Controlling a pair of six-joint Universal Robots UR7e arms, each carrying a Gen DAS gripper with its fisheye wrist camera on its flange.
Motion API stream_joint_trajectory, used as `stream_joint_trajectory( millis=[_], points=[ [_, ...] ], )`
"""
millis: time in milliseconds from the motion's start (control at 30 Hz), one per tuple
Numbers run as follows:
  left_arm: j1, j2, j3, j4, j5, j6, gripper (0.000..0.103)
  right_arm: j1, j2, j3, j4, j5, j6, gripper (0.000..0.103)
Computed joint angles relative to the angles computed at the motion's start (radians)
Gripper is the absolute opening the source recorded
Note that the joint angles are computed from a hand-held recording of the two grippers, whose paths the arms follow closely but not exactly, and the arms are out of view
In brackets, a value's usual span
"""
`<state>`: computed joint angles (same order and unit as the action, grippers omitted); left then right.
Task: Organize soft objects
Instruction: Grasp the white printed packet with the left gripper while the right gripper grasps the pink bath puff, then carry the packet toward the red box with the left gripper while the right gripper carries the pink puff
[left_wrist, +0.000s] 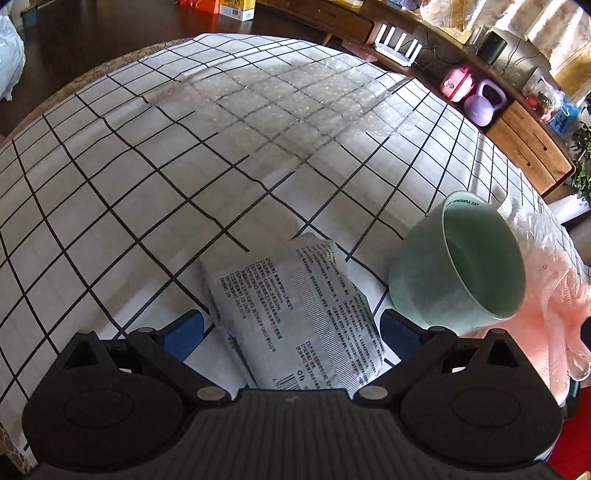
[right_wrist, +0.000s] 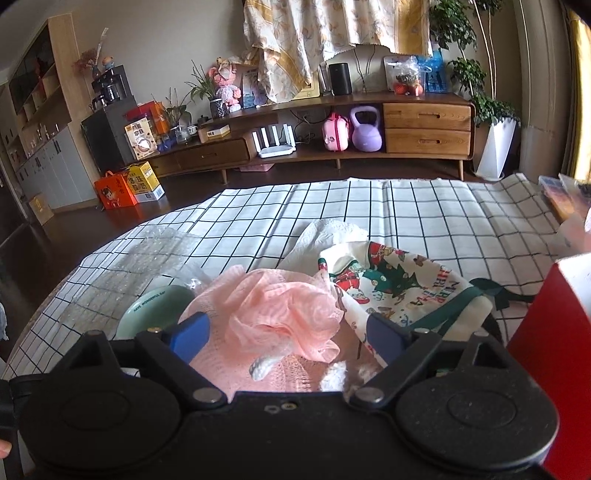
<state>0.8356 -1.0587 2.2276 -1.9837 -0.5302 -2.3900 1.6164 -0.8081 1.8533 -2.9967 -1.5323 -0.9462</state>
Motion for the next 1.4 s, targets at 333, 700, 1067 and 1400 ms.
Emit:
stream_joint_trajectory(
  millis=[333, 700, 1067, 1400],
  points=[
    [-0.016, 0.013, -0.011, 0.067, 0.013, -0.013, 0.094, -0.009, 0.021, 0.011, -0.019, 0.004, 0.036, 0.05],
    [-0.048, 0.008, 0.028, 0.06, 0.032, 0.012, 0.088, -0.017, -0.027, 0.088, -0.108, 0.046, 0.032, 0.017],
    [-0.133, -0.022, 0.095, 0.063, 0.046, -0.007, 0.088, -0.045, -0.165, 0.2, -0.126, 0.119, 0.034, 0.016],
    [-0.233, -0.049, 0.119, 0.097, 0.074, 0.011, 0.088, -0.082, -0.323, 0.265, -0.064, 0.209, 0.025, 0.016]
  ],
)
